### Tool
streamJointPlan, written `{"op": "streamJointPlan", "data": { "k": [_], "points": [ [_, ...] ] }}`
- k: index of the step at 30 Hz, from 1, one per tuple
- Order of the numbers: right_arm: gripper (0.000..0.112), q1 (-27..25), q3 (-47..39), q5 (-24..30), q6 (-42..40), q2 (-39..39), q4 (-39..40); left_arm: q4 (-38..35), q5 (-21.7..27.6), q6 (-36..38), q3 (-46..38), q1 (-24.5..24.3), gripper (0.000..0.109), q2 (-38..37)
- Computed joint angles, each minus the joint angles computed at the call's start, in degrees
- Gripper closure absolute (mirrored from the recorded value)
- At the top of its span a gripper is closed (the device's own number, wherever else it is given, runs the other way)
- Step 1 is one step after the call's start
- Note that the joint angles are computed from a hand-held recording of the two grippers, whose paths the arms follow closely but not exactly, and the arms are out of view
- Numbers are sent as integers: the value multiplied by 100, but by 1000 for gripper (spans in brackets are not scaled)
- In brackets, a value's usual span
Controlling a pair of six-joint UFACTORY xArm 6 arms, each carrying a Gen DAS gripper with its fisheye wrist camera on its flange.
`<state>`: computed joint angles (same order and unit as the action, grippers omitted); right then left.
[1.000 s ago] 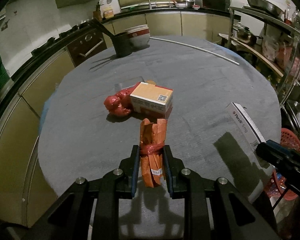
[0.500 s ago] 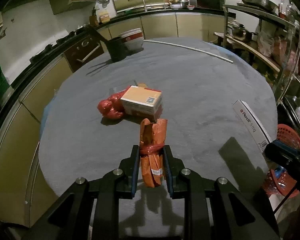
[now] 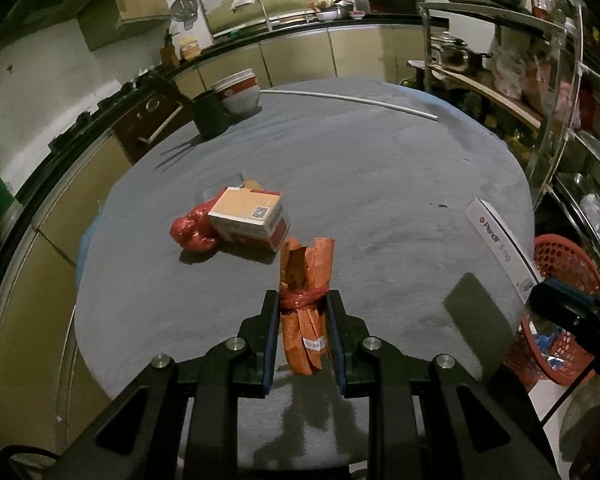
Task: Collect trash
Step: 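Carry the white box and orange bag toward the red basket with both tools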
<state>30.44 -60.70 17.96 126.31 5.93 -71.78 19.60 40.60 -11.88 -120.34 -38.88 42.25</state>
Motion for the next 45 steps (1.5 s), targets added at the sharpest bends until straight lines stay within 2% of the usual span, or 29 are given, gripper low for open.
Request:
{"op": "streamJointPlan", "data": {
  "k": [29, 45],
  "points": [
    [62, 58, 975, 224, 1434, -880, -921, 182, 288, 132, -463, -326, 85, 246],
    [62, 55, 1064, 205, 1617, -952, -1006, 109, 261, 187, -382, -360, 85, 221]
  ]
}}
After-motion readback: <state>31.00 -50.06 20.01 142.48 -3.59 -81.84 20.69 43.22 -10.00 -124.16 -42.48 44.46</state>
